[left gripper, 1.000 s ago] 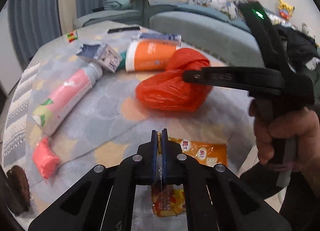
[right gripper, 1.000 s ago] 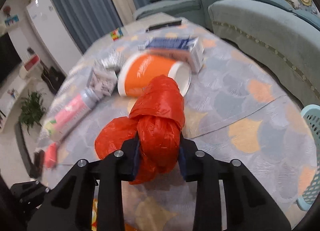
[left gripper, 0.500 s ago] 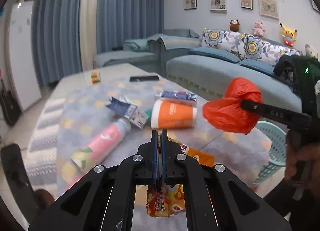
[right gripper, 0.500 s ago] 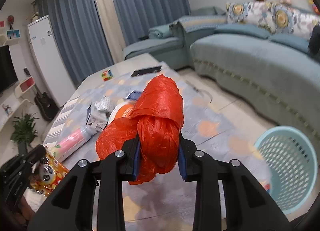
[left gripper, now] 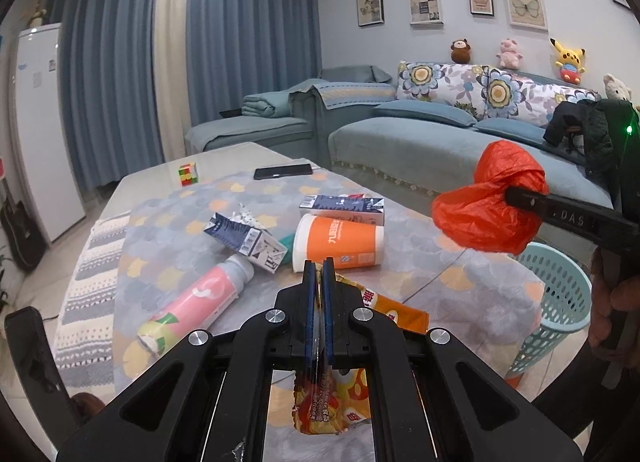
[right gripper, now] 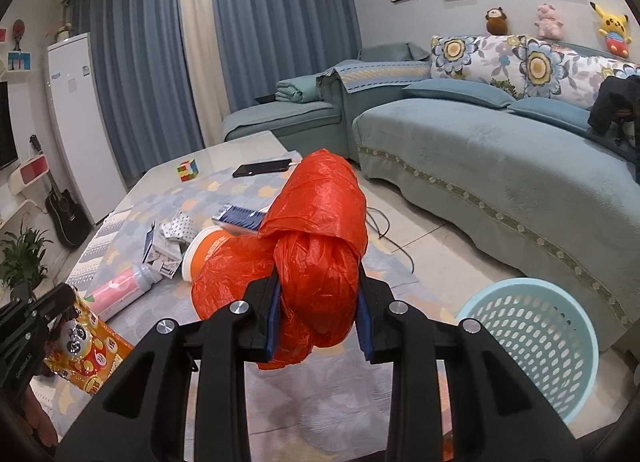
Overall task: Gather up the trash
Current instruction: 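Carry both bags over the blue basket and open both tools to drop them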
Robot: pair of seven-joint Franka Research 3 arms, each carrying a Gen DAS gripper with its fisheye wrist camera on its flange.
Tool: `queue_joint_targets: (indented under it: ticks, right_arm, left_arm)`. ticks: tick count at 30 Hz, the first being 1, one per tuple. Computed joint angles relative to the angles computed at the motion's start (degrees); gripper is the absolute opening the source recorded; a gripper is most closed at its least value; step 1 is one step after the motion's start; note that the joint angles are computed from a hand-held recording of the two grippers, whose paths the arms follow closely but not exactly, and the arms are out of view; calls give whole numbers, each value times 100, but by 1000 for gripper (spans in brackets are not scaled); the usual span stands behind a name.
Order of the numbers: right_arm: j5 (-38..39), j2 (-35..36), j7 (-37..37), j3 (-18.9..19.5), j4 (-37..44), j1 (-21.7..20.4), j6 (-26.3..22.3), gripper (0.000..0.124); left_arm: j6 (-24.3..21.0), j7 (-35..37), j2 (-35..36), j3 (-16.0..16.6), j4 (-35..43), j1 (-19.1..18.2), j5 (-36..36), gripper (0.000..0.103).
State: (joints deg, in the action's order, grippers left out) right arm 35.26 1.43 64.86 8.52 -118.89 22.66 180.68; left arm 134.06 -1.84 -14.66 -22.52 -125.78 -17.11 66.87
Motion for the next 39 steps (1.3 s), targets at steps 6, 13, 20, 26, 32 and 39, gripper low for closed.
queue_joint_targets:
  ticks: [6,13,20,26,32,39]
  right_arm:
    - [-277,-234,262,-127,-111,-70,111,27]
    - [-2458,-627,2194,-156,-419,-727,217,27]
    - [-1489,-843,1705,-774,-482,-680,142,27]
    - [-2082,-712,2621,-452,-432,-1607,65,27]
    - [-2820,-524,3596,-537,-242,-1885,-439,27]
    - [-3065,-432,4253,-767,-85,-1905,-962,30]
  left_arm:
    - [152,81,162,12,130,-18,77,2]
    - [387,65,290,72,267,-70,220,2]
    - [755,-102,635,101,758,-76,558,2]
    - [1195,-202,1558,254,1775,-314,866,2]
    - [1554,566,3008,514,3481,-791,550,2]
    - [1477,2387,4760,557,5675,-1225,-629,2]
